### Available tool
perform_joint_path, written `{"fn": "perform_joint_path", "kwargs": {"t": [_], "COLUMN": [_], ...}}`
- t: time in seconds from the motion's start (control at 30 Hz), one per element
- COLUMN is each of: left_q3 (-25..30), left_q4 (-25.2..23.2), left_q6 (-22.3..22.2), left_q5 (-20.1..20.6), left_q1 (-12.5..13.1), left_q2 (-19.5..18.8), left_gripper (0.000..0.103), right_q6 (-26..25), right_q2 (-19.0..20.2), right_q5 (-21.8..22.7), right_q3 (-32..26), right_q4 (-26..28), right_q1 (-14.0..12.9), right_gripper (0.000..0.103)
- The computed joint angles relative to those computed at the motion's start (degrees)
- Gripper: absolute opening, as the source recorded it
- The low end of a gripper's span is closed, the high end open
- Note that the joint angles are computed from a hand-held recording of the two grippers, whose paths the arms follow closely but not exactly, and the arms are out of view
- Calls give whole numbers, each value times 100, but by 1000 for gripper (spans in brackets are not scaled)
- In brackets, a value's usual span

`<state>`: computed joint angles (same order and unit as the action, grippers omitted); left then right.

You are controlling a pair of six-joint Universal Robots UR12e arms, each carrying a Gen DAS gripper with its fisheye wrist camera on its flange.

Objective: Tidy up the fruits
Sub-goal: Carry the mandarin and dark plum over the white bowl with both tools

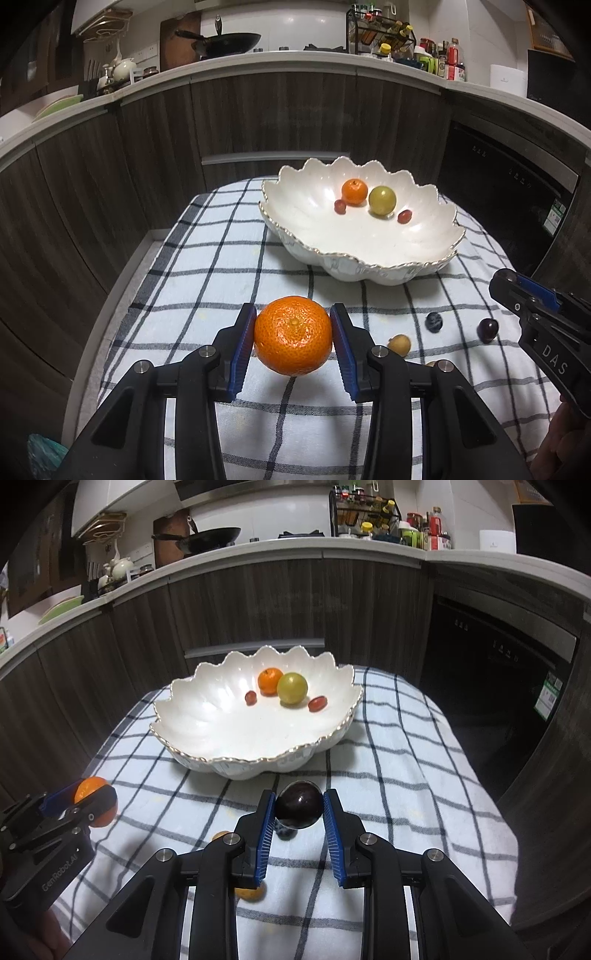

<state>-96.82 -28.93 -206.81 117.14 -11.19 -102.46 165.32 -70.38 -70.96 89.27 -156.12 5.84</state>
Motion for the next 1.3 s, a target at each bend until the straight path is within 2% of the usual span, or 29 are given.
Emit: {"fn": "perform_joint_path", "kwargs": {"t": [0.5, 1.3], "left_q3": [315, 936], "left_q4": [-129, -6], "left_q6": [111, 318], "left_q5": [142, 18], "left_q1": [2, 271], "left_q2": [-43, -316], "left_gripper": [41, 41], "right_q6": [27, 106], "right_q2": [-6, 426], "right_q5": [111, 250], "right_q3": [-194, -1130], "right_q4": [-1, -124], "right_q1": [-15, 133], "right_gripper": [28, 28]}}
